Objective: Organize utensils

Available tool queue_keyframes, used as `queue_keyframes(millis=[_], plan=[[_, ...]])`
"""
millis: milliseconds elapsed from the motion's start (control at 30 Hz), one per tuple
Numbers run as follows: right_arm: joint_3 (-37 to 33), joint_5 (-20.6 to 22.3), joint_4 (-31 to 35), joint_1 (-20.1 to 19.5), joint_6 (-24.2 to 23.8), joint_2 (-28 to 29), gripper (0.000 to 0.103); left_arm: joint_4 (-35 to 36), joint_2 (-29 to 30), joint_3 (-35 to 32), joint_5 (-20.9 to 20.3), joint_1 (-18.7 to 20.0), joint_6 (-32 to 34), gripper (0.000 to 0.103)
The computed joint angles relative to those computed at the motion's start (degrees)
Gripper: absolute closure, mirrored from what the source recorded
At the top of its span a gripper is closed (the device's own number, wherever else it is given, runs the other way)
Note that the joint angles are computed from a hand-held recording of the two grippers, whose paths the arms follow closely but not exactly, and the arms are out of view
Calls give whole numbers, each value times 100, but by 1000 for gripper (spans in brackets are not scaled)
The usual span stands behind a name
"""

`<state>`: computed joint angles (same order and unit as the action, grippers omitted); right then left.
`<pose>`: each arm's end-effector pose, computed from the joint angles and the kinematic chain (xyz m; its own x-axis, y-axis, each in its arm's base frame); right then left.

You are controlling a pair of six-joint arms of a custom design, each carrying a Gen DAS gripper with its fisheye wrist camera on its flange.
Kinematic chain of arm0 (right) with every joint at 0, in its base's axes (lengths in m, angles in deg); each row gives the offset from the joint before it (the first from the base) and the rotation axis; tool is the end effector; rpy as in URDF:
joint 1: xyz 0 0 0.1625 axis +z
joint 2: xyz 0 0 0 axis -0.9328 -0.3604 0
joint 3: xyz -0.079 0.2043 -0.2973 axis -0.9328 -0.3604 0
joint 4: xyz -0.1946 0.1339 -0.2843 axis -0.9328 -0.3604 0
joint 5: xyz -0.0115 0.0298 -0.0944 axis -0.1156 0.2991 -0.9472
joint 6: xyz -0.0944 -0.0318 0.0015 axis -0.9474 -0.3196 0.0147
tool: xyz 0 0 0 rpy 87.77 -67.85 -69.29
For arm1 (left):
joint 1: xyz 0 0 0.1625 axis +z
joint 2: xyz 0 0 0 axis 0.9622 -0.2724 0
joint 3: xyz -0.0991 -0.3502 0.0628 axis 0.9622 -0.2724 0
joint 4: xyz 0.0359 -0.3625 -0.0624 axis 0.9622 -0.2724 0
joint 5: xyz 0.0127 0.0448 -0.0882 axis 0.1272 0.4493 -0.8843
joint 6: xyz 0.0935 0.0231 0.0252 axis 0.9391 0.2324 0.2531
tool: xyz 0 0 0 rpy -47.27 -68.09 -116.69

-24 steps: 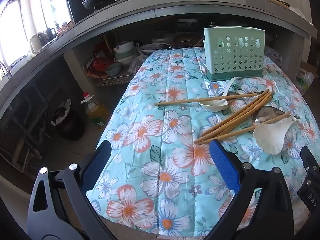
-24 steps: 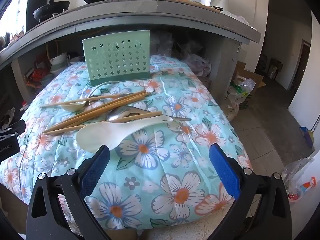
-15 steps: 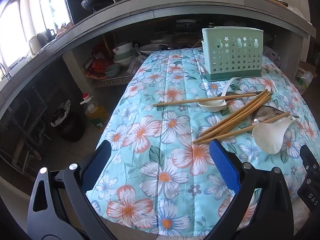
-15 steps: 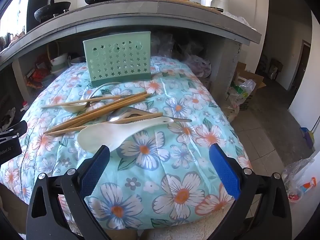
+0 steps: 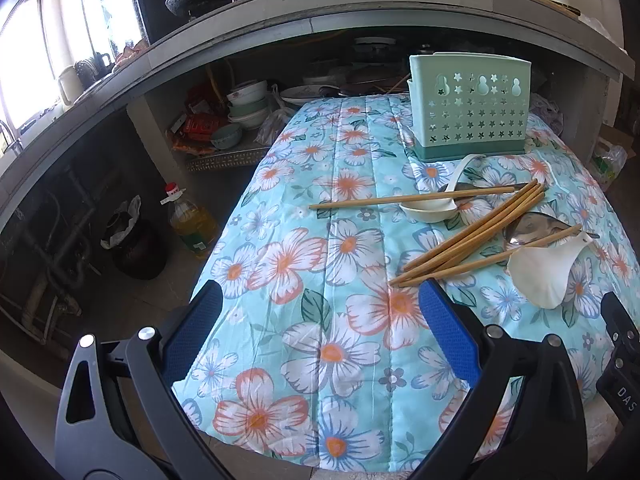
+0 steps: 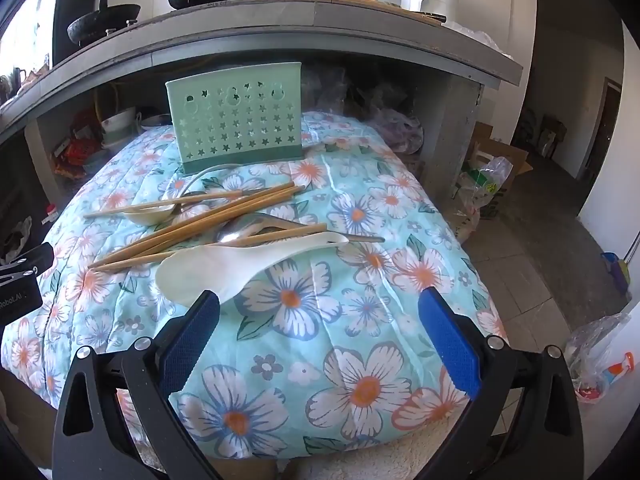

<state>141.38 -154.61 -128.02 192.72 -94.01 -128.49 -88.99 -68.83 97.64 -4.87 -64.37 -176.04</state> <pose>0.2200 -0.2466 0.2335 -0.6722 0.1664 0.7214 -0.4933 0.6260 -0.6040 -0.3006 -0.2673 0.1897 -0.5601 -0.1349 -0.8173 0.5212 0.7096 -0.4742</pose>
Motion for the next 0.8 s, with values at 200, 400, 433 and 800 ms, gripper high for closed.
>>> queue_keyframes(millis=[200,400,433,800], plan=[[-9,-13,55,16,46,-12,6,-10,-12,9,7,7,11,8],[3,13,47,9,46,-23,6,-12,-18,5,1,5,21,8],[7,9,29,11,43,-16,6,-12,-18,5,1,5,21,8],[-5,8,88,19,65,-36,6,-21,-35,17,4,7,33,9]])
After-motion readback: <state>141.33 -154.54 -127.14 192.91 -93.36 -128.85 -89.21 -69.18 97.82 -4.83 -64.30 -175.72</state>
